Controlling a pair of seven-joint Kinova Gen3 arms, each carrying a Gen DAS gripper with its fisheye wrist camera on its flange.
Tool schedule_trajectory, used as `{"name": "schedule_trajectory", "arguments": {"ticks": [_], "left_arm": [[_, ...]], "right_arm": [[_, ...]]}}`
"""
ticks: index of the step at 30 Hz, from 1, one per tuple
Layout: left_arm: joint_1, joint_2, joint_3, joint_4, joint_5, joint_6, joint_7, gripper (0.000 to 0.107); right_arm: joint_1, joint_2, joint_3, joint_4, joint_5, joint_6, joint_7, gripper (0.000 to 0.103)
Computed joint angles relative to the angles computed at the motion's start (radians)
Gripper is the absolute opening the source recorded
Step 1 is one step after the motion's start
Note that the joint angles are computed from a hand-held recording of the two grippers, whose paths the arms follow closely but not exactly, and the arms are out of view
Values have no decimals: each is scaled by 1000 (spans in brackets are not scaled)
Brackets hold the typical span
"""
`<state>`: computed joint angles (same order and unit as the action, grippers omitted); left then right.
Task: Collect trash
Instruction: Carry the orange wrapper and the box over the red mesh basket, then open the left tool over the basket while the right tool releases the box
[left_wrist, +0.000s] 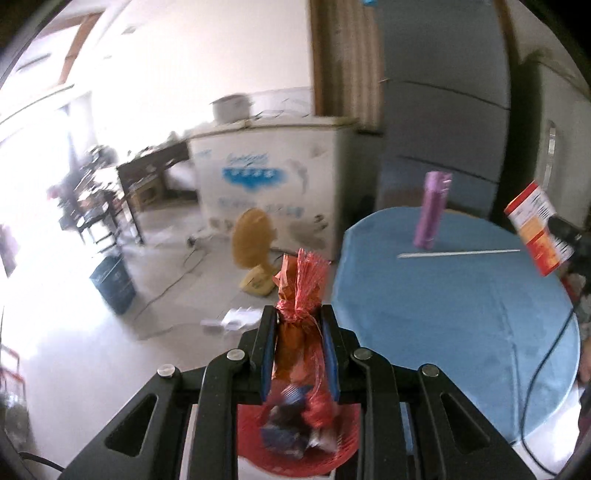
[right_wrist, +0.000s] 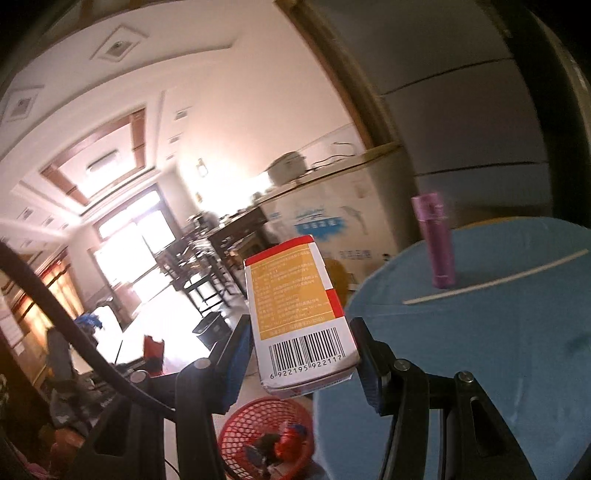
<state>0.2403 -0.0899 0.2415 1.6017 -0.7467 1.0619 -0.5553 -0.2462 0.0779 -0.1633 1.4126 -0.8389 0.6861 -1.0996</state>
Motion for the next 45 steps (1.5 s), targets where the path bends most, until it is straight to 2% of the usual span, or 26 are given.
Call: {"name": "schedule_trajectory", "arguments": {"ticks": [5, 8, 15, 17, 22, 30, 37, 45], "left_arm": [[-36, -32, -16, 57, 26, 53, 34, 24], [-52, -32, -21, 80, 47, 61, 32, 24], [-73, -17, -57, 126, 156, -14, -37, 24], [-81, -13, -78, 147, 211, -57, -76, 24], [-90, 26, -92, 164, 298, -99, -118, 24], [-59, 59, -84, 163, 262, -84, -88, 24], [-38, 79, -95, 151, 238, -60, -83, 25], [-38, 89, -112, 151, 264, -69, -120, 25]], "right_arm": [[-27, 41, -33, -43, -31, 30, 25, 55], [-59, 95, -54, -101, 13, 52, -15, 55], [-115, 239, -90, -212, 126, 144, -170, 55], [-137, 276, -90, -240, 172, 168, -223, 55], [-180, 360, -88, -299, 272, 231, -330, 55], [-197, 424, -95, -358, 346, 258, -384, 55], [-206, 428, -102, -348, 367, 251, -409, 55], [-231, 453, -101, -378, 393, 280, -447, 56]]}}
